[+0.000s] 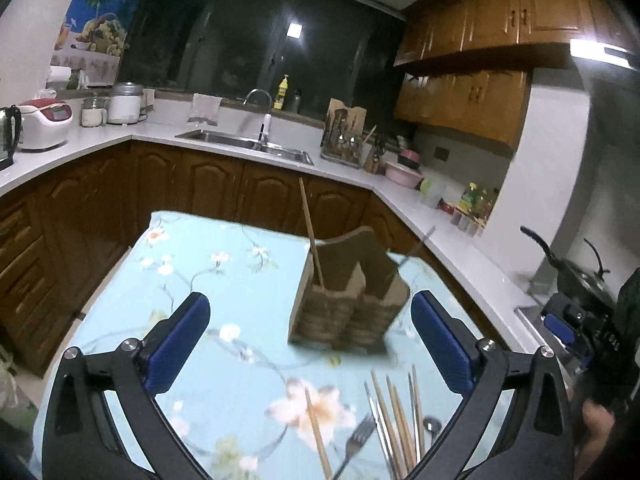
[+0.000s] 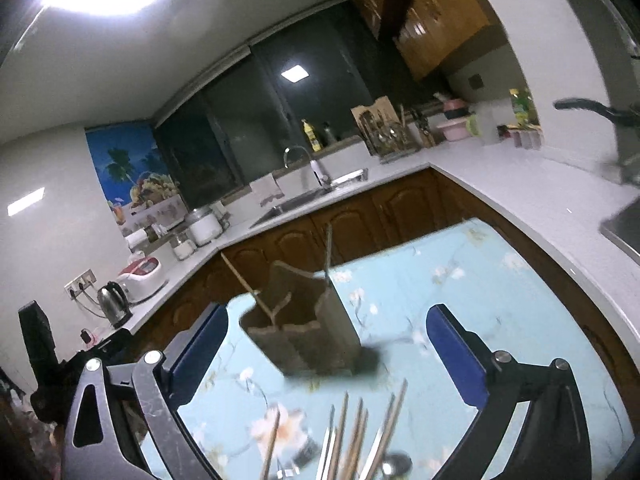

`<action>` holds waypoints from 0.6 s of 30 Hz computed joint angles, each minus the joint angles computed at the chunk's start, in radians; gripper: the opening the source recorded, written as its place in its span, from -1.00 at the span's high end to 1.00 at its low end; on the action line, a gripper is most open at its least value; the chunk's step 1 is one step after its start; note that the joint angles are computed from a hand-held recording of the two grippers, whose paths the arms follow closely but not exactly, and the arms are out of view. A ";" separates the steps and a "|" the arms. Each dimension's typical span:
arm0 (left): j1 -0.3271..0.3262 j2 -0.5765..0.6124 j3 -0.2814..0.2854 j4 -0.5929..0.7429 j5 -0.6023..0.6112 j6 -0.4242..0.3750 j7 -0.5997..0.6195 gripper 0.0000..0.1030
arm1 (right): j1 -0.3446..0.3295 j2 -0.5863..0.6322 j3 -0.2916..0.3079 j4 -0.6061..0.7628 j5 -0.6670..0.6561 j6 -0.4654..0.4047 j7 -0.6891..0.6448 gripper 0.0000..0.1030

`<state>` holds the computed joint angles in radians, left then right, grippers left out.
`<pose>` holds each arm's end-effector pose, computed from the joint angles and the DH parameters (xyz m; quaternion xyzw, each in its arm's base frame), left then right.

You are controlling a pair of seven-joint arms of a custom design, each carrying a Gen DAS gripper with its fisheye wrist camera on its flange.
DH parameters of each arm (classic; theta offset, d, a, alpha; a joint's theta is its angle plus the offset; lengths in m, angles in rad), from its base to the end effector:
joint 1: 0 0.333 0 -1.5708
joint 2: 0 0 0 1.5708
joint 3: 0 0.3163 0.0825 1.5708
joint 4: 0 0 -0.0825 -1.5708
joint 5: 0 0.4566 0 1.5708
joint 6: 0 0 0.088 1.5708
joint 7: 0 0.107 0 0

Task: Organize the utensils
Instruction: 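Move both open tools back over the utensil pile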

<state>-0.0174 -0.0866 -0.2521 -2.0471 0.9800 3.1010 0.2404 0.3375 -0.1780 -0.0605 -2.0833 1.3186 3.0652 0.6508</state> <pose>0.5868 -0.2385 0.5559 -0.6181 0.5648 -0.4750 0.2707 0.5962 0.0874 0.5674 -0.5574 0.6014 -0.2159 0.5301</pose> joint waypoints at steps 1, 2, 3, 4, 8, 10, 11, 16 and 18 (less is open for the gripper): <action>-0.010 -0.013 0.004 -0.020 -0.029 -0.004 0.025 -0.99 | -0.009 -0.027 0.008 -0.038 -0.033 0.000 0.038 -0.95; -0.018 -0.032 0.007 -0.051 -0.062 -0.001 0.054 -0.99 | -0.011 -0.049 0.009 -0.070 -0.058 0.001 0.067 -0.95; -0.020 -0.050 0.007 -0.082 -0.089 0.006 0.081 -0.99 | -0.017 -0.072 0.013 -0.105 -0.104 0.004 0.117 -0.95; -0.015 -0.062 -0.003 -0.102 -0.102 0.003 0.095 -0.99 | -0.025 -0.086 0.018 -0.131 -0.149 0.007 0.167 -0.95; -0.041 -0.108 -0.001 -0.203 -0.234 0.005 0.213 -0.99 | -0.059 -0.144 0.044 -0.237 -0.301 0.014 0.326 -0.95; -0.085 -0.112 0.025 -0.235 -0.334 -0.008 0.308 -0.99 | -0.088 -0.162 0.062 -0.277 -0.377 0.002 0.411 -0.95; -0.090 -0.112 0.024 -0.244 -0.363 -0.010 0.333 -0.99 | -0.094 -0.166 0.065 -0.293 -0.405 -0.007 0.445 -0.95; -0.133 -0.111 0.037 -0.279 -0.519 -0.038 0.495 -0.99 | -0.094 -0.171 0.062 -0.341 -0.524 -0.041 0.573 -0.95; -0.149 -0.103 0.042 -0.279 -0.577 -0.050 0.567 -0.99 | -0.073 -0.170 0.045 -0.351 -0.556 -0.047 0.593 -0.95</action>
<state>-0.1660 -0.1900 -0.2105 -2.3257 0.4028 3.0506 0.8075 0.2645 -0.3483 -0.0155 -2.4346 0.7622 3.0185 1.2441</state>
